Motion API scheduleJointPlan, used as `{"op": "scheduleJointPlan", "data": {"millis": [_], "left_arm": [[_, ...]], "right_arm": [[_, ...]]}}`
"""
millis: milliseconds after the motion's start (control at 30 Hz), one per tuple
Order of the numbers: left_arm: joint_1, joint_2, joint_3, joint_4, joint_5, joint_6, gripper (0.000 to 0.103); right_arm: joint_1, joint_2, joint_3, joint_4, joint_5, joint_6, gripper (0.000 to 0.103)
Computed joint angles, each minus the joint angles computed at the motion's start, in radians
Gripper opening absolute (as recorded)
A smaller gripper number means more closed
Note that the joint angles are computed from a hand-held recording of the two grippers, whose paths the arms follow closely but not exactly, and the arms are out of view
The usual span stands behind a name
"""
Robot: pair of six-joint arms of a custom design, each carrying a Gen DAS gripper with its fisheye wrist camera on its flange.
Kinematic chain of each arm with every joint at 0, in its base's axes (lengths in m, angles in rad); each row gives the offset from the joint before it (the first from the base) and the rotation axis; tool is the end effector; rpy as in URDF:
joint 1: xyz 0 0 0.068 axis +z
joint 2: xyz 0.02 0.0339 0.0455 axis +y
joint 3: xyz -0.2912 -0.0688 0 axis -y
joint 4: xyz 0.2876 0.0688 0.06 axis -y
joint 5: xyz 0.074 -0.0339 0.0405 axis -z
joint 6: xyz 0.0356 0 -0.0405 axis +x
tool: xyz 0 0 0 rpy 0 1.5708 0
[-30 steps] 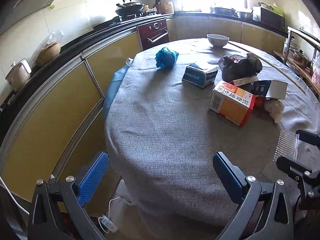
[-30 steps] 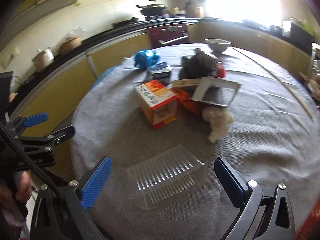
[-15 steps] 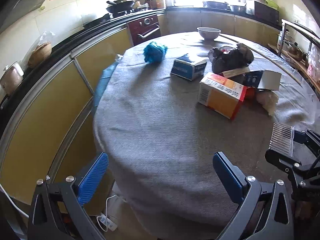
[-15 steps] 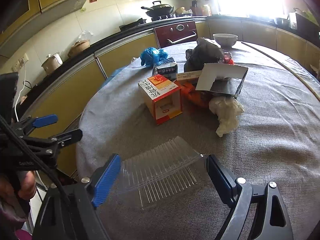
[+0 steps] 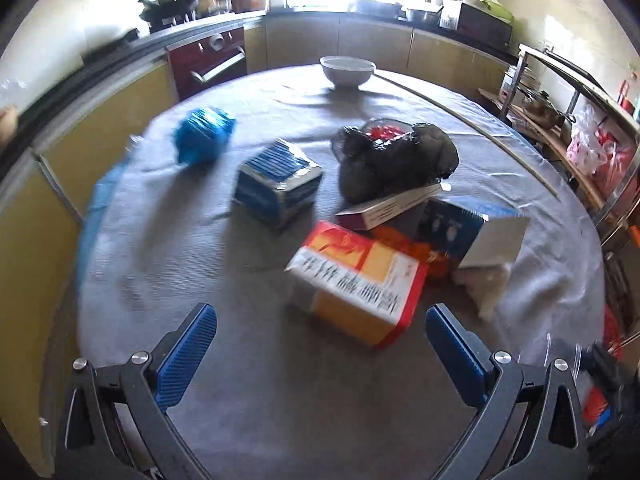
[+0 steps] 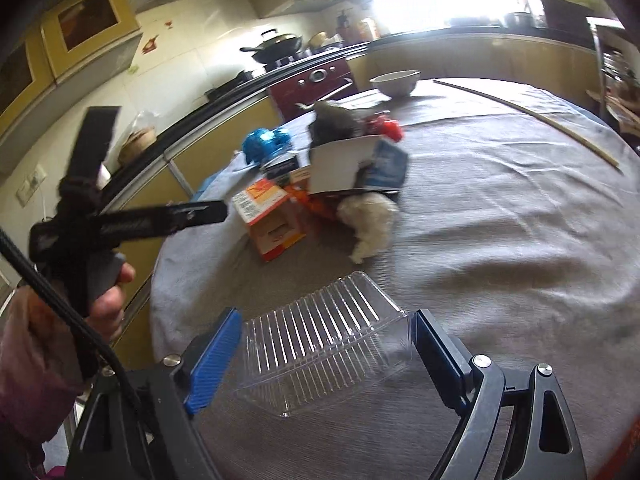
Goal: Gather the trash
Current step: 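Grasp the orange-and-white medicine box with the left gripper and lift it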
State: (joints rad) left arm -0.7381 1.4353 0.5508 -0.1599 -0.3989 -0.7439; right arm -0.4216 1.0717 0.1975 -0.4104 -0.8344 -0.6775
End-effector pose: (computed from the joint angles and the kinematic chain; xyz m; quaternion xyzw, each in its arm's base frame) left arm 0.2038 -0.1667 0.1252 -0.0543 0.9463 -0.0310 0.3173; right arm 0.1375 -0.0327 0.0931 -0.1728 0.8901 0.2739 0.3207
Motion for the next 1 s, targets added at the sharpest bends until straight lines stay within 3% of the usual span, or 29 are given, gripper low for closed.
{"op": "scheduleJointPlan", "data": {"millis": [100, 400, 700, 867, 1000], "left_arm": [[0.064, 0.060, 0.046, -0.001, 0.074, -0.026, 0.103], [0.215, 0.190, 0.138, -0.036, 0.303, -0.295, 0.103], [0.221, 0.266, 0.152, 0.005, 0.347, -0.404, 0.101], [0.209, 0.212, 0.110, -0.021, 0.336, -0.405, 0.073], [0.193, 0.110, 0.011, 0.005, 0.374, -0.402, 0.061]], "right_arm": [[-0.075, 0.076, 0.027, -0.022, -0.034, -0.066, 0.088], [-0.145, 0.199, 0.051, -0.026, -0.102, -0.162, 0.088], [-0.220, 0.265, 0.089, -0.123, -0.138, -0.291, 0.088], [-0.277, 0.268, 0.114, -0.192, -0.163, -0.352, 0.088], [-0.343, 0.261, 0.143, -0.286, -0.178, -0.436, 0.088]]}}
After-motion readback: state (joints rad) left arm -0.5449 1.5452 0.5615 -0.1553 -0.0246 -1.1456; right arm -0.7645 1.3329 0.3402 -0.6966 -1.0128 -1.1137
